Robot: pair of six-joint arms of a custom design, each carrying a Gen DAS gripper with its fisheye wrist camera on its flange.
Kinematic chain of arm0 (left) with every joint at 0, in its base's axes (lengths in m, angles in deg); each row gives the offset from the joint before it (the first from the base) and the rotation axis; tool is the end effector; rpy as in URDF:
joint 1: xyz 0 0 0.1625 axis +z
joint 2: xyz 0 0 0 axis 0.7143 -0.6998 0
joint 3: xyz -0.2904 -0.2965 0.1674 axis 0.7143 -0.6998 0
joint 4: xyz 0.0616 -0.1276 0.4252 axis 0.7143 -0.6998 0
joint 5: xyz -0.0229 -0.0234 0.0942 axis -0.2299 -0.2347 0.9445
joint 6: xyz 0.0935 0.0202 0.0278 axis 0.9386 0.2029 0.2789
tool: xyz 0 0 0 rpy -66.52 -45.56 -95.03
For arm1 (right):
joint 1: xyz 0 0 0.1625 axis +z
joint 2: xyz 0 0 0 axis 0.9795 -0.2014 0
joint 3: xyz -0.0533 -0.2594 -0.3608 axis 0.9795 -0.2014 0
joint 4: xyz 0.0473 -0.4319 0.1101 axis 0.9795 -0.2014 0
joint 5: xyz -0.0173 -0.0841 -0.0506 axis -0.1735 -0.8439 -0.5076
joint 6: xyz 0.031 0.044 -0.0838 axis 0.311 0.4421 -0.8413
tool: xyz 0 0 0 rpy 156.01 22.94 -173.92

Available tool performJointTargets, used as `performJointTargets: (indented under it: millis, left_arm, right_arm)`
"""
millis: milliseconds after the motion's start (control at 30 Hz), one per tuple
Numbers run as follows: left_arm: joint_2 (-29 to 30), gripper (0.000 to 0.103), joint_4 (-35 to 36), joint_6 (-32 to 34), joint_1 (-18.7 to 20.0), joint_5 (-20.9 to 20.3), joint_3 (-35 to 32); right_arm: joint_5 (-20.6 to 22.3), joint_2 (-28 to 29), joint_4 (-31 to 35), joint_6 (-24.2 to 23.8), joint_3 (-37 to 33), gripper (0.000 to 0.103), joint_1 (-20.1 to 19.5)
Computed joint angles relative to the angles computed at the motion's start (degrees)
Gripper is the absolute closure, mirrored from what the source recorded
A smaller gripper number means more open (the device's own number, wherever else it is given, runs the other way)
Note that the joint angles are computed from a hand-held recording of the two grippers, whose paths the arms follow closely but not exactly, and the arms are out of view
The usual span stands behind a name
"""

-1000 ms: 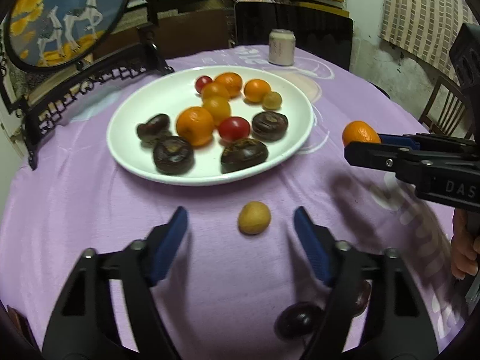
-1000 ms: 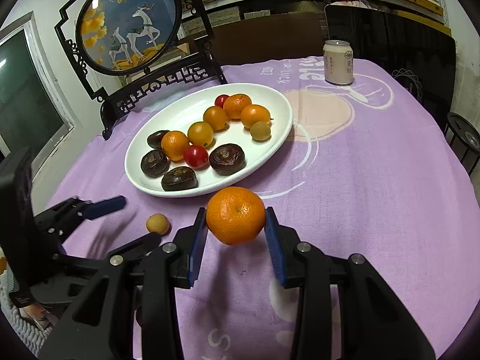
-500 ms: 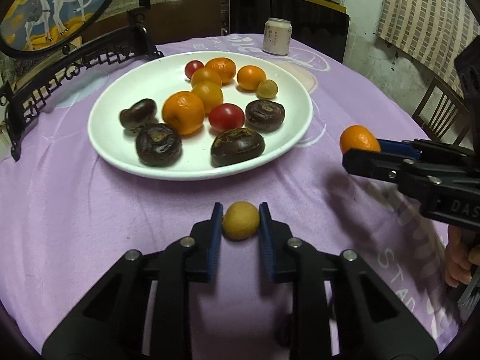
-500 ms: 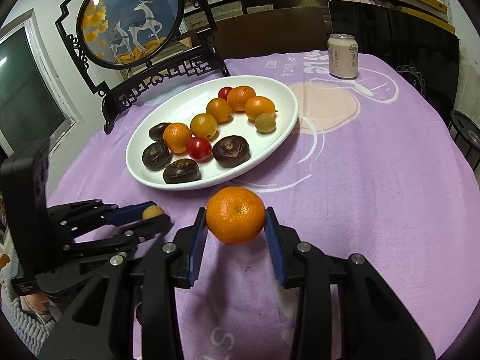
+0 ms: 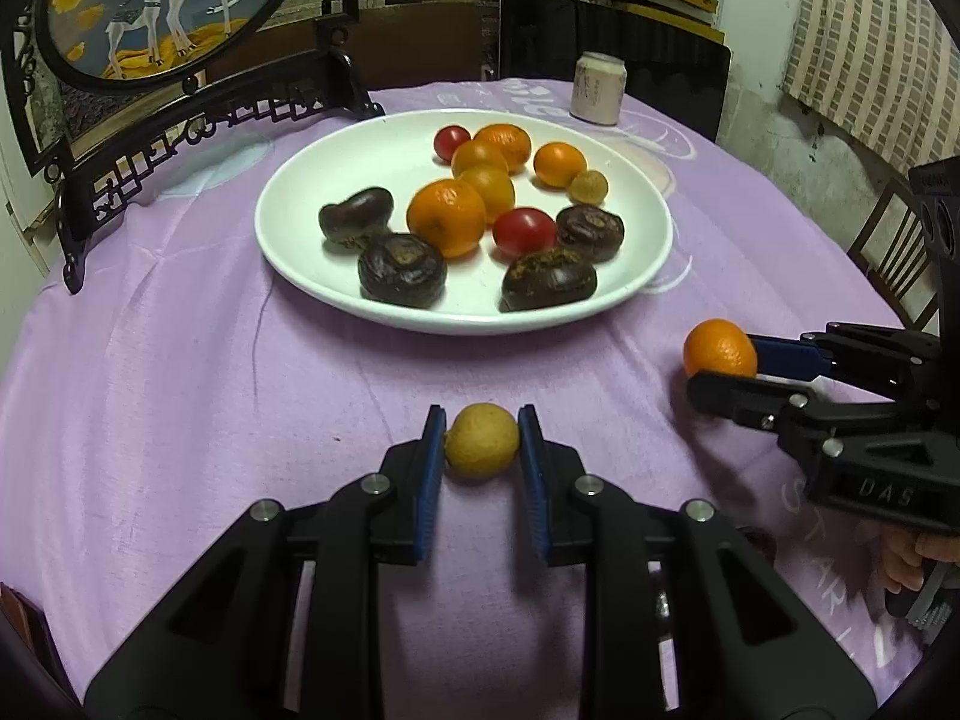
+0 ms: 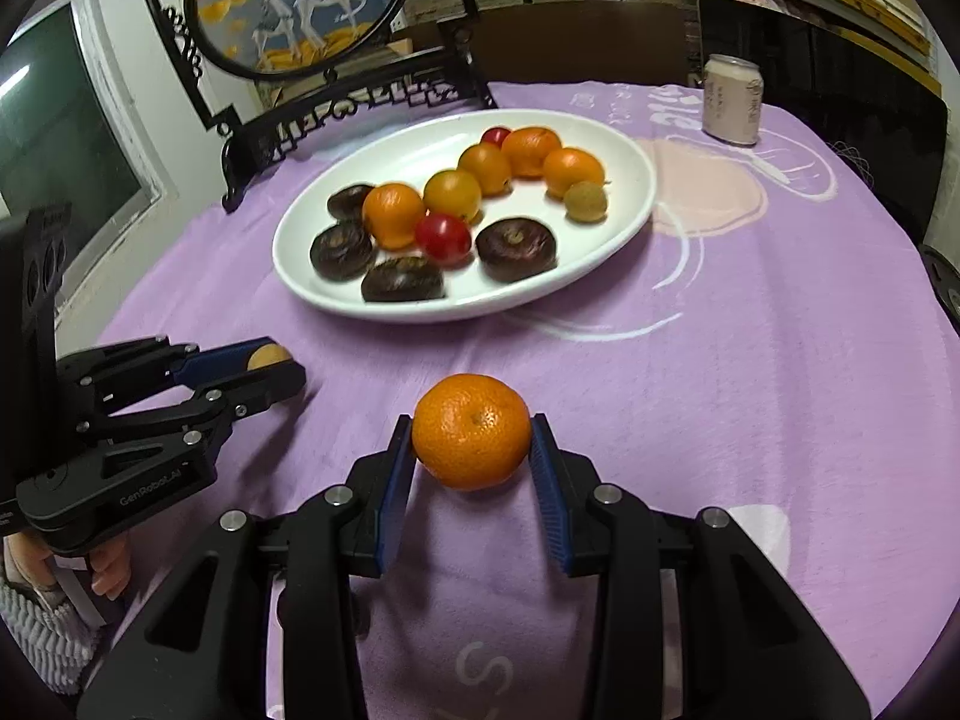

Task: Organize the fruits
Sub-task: 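Place both fruits on the white plate and open both tools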

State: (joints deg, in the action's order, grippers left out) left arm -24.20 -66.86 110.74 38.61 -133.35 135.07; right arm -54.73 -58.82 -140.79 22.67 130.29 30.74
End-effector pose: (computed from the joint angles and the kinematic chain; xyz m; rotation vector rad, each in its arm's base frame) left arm 0.0747 -0.8344 0.2480 1.2331 2.3909 -0.4516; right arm 0.3266 -0.7393 -0.1498 0.1439 -2.3588 0.9413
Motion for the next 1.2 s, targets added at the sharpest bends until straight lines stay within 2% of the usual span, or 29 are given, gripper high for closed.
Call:
performJointTargets:
  millis: [300,467,600,700,867,1100,1133,1200]
  left_arm:
    - [0.4,0.078,-0.5,0.1,0.0,0.6,0.2]
    - [-1.4,0.078,-1.8,-0.3,-0.2,-2.6,1.2]
    - [-1.3,0.078,-2.3,-1.4,-0.8,-4.2,-0.6]
    - [0.7,0.078,-1.8,-2.7,-1.6,-3.9,-4.9]
    - [5.7,0.078,0.4,-6.0,-2.4,-3.6,-13.5]
    - [13.3,0.078,3.5,-7.3,-3.0,-2.7,-24.1]
    - [14.0,0.077,3.6,-7.4,-3.1,-2.7,-24.9]
    - [15.1,0.057,4.3,-8.1,-2.9,-3.5,-26.2]
  right_arm:
    - [-0.5,0.7,1.8,0.0,-1.0,0.065,-0.1]
    - [0.5,-0.1,-2.7,-1.3,0.5,0.065,0.1]
    - [1.4,-1.2,-6.4,-1.4,1.8,0.065,0.3]
    - [1.5,-1.6,-6.1,-1.3,0.4,0.065,0.3]
    - [1.3,-0.1,-4.1,-2.9,-6.4,0.065,-0.1]
    - [1.6,4.8,3.4,-2.2,-18.5,0.065,-2.4]
    - [1.8,5.3,3.7,-2.0,-19.4,0.065,-2.6]
    - [2.4,5.7,3.6,-1.7,-20.1,0.064,-3.1]
